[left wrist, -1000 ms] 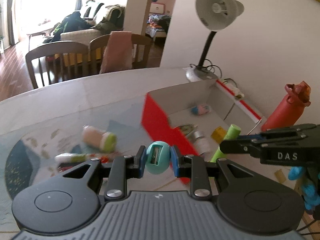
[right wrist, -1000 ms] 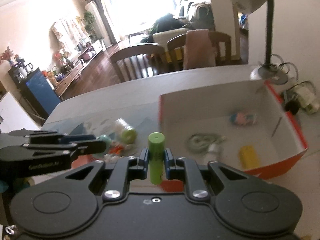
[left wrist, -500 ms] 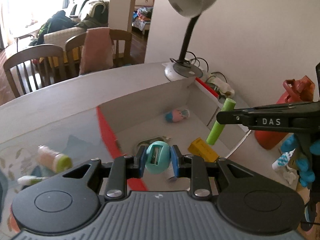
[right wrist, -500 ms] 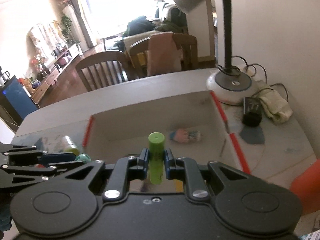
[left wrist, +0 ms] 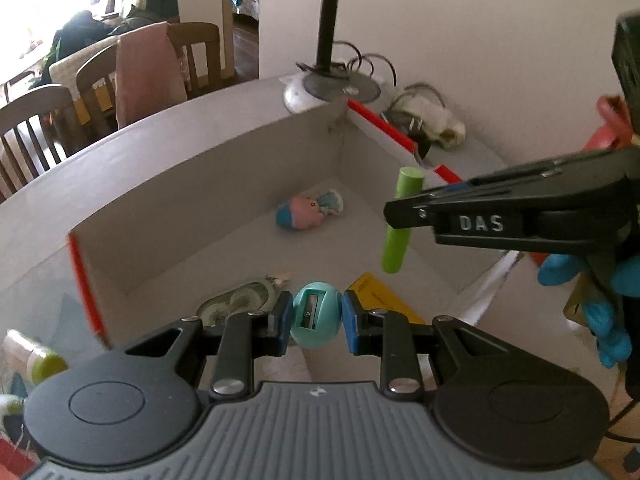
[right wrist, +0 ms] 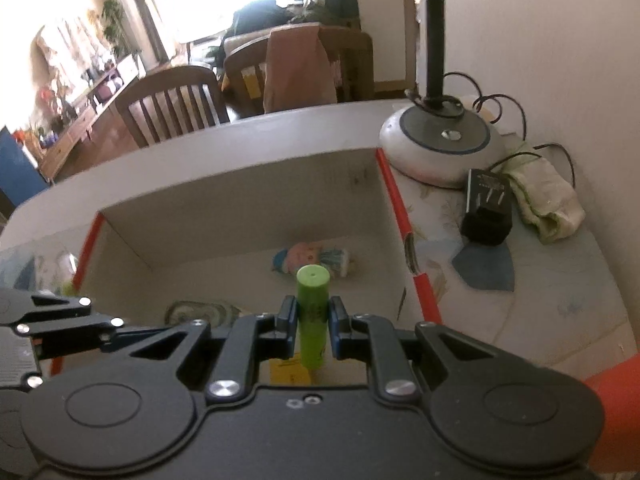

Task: Organize rigid objects
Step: 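Carry the teal sharpener and green highlighter over into the red box, then open left gripper to drop the sharpener while right gripper releases the highlighter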

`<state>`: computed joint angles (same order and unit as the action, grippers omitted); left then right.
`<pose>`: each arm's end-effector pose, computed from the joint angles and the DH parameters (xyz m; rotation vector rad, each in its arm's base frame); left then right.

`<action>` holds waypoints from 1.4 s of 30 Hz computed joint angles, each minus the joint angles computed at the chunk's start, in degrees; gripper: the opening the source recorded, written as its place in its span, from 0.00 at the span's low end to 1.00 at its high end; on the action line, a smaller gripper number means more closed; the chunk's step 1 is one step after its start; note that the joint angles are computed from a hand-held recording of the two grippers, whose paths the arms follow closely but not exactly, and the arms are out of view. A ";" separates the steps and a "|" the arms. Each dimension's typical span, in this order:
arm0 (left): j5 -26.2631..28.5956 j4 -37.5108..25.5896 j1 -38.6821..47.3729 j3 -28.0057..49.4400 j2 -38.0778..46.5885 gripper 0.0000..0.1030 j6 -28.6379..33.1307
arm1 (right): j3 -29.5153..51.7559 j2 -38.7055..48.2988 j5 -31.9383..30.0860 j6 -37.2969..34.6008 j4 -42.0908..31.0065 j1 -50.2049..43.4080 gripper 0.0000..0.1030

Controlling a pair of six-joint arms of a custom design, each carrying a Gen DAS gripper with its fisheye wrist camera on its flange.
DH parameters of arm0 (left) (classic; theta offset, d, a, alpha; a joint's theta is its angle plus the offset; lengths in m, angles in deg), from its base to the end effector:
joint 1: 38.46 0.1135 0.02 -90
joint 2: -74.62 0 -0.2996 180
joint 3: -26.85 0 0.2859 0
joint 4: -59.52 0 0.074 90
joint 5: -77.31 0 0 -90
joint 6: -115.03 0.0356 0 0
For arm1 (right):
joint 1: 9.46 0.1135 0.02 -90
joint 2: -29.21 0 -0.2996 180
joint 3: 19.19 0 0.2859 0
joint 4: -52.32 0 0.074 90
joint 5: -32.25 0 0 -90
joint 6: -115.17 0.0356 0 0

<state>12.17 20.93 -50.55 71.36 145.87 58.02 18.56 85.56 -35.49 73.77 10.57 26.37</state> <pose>0.2153 -0.0614 0.1720 1.1152 2.3593 -0.4616 0.1521 0.0932 0.1788 0.4080 2.4737 0.0805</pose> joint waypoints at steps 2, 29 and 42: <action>-1.97 1.67 -2.57 0.06 1.74 0.25 -1.80 | -0.06 1.89 -0.99 -2.02 1.48 -0.97 0.14; -12.05 6.39 -9.92 6.13 20.45 0.25 -9.06 | -0.25 9.86 -10.48 -11.08 9.86 -10.14 0.29; -9.38 4.44 -6.79 5.83 17.53 0.53 -8.67 | -0.83 0.83 -8.83 -7.94 4.00 -6.91 0.40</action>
<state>2.80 25.37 -57.34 77.18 163.40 49.35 17.73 86.39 -44.32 65.82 14.57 19.46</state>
